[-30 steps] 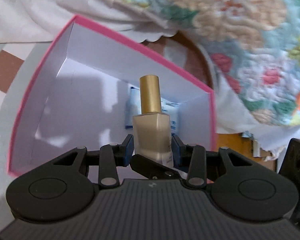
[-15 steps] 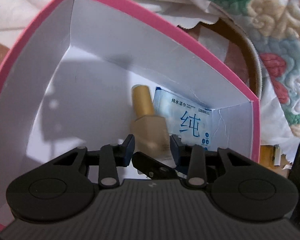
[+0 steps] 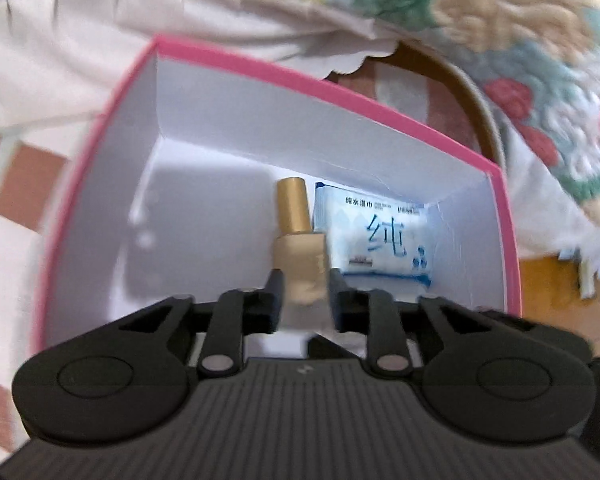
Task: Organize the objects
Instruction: 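Set the foundation bottle upright in the pink box and open left tool, then lift the left tool out of the box and move to the lilac bunny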
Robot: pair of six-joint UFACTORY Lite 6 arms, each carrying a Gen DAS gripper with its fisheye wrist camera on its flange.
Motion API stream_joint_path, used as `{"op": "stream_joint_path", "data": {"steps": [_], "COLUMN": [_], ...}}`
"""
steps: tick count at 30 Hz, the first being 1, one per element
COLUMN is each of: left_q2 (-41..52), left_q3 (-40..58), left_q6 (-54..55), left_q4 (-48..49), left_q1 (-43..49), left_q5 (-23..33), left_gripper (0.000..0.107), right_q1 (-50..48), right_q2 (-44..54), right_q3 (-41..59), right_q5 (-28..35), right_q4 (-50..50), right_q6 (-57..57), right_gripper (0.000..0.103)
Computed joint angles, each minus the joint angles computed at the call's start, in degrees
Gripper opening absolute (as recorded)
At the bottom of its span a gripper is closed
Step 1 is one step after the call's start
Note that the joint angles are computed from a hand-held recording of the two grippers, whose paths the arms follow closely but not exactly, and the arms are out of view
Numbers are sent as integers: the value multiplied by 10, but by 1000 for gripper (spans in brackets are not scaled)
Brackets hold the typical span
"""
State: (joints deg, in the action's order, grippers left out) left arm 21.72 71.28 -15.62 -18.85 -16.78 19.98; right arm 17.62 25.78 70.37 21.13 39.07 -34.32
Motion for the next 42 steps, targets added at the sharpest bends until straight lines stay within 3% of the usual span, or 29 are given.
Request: {"op": "stream_joint_path", "data": {"steps": [3,5,8,20,28,30,36,42], "left_q2": [-69,-125,-210,-431,-497,-505,-501,-481], "left_q3": [-34,-65,-101,-69,-40,-51,-108,-185], "left_q6": [-82,-66,-63,-207,-433,-510,-670,-753], "left_q4": [105,97,104,245,362,396,434,445], "left_q1": [-20,-18,-18,-128,-355,-421,-568,-621], "left_q5": [31,45,77,341,487,507,519,442], "left_gripper": [47,49,53,58,69,76,79,82], "right_q1": [-1,10,27,123,176,228,393,361], "right_q2": [-105,-185,-268,-499,-623,-652,-763,-889], "right_q3": [-95,-158,-199,-166,-148,-152,-225,-338], "right_q5": [-23,-72,-75,162,321,345,380,395], "right_q4": [31,-58,-162,-339,-321,-360,-478,-446], "right_q6": [-44,32,134,341,323,365,520,465], "right_gripper": [57,61,65,75,89,89,92,92]}}
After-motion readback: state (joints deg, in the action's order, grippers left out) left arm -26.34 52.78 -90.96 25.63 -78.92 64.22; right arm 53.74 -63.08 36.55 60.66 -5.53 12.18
